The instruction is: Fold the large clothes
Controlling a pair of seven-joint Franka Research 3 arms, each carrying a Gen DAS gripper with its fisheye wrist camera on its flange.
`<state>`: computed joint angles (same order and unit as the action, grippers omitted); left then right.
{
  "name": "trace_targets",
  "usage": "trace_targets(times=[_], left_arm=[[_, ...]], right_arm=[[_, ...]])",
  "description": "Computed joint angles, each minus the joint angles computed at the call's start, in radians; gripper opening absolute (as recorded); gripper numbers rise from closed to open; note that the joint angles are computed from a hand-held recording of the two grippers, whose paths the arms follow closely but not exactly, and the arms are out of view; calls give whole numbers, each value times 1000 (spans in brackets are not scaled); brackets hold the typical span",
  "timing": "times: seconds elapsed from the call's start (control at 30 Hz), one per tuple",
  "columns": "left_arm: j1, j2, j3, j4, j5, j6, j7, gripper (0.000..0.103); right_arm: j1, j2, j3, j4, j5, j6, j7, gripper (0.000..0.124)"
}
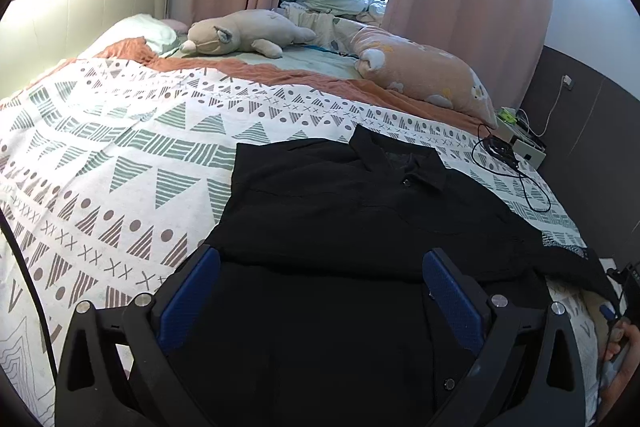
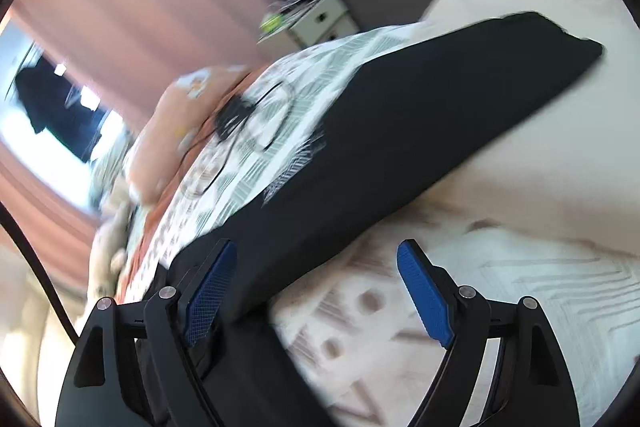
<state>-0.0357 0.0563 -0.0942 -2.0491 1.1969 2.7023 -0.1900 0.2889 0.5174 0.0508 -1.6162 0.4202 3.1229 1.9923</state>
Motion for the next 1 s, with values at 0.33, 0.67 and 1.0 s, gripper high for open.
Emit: trace_targets(times=[0.33,0.67,1.0], left_arm=[[-21,46,5,32,-56,-4,82,103],[-12,47,19,21,-99,73,95,103],[30,-25,40,-38,27,131,-102,103]], right_arm=[[-178,107,217,70,48,72,-46,23],[-191,62,275,9,41,216,-151,2],[-361,-16,532,-131,-226,359,-68,2]])
